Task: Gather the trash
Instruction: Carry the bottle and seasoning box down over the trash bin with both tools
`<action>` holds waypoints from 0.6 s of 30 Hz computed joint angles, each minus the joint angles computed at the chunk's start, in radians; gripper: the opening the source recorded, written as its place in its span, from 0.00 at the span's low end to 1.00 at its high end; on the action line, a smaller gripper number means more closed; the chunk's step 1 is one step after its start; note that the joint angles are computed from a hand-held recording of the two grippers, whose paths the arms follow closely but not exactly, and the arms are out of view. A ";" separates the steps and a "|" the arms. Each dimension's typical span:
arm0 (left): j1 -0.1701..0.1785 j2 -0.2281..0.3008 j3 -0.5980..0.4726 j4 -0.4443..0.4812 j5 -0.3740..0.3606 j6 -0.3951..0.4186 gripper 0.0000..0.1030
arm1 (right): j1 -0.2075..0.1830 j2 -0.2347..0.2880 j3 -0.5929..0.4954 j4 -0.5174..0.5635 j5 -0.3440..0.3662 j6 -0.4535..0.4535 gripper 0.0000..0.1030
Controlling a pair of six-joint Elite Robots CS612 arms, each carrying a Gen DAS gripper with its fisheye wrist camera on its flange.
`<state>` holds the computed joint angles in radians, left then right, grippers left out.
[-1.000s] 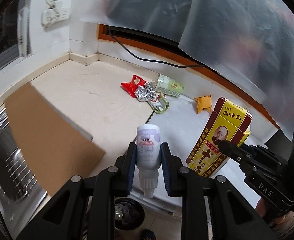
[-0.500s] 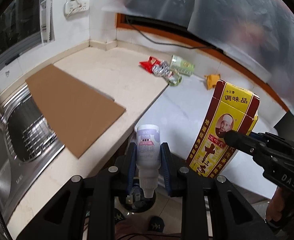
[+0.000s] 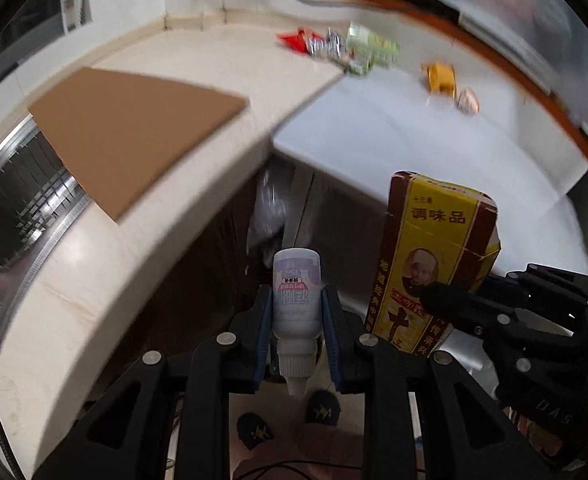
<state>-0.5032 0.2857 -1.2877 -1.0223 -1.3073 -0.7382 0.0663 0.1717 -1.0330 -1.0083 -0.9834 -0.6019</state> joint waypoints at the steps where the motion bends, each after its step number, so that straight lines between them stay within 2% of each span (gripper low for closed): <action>1: 0.001 0.015 -0.008 0.001 -0.011 0.007 0.22 | 0.003 0.011 -0.009 0.005 -0.011 0.005 0.21; 9: 0.014 0.131 -0.051 -0.006 -0.091 0.043 0.22 | 0.021 0.142 -0.104 -0.002 -0.105 0.081 0.22; 13: 0.025 0.189 -0.057 -0.035 -0.113 0.070 0.22 | 0.030 0.201 -0.121 -0.035 -0.135 0.118 0.23; 18: 0.040 0.234 -0.037 -0.076 -0.137 0.083 0.22 | 0.041 0.256 -0.114 -0.095 -0.169 0.154 0.23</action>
<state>-0.4633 0.5198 -1.3249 -1.0984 -1.4444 -0.6556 0.1076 0.4281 -1.1471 -1.1031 -1.1528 -0.4476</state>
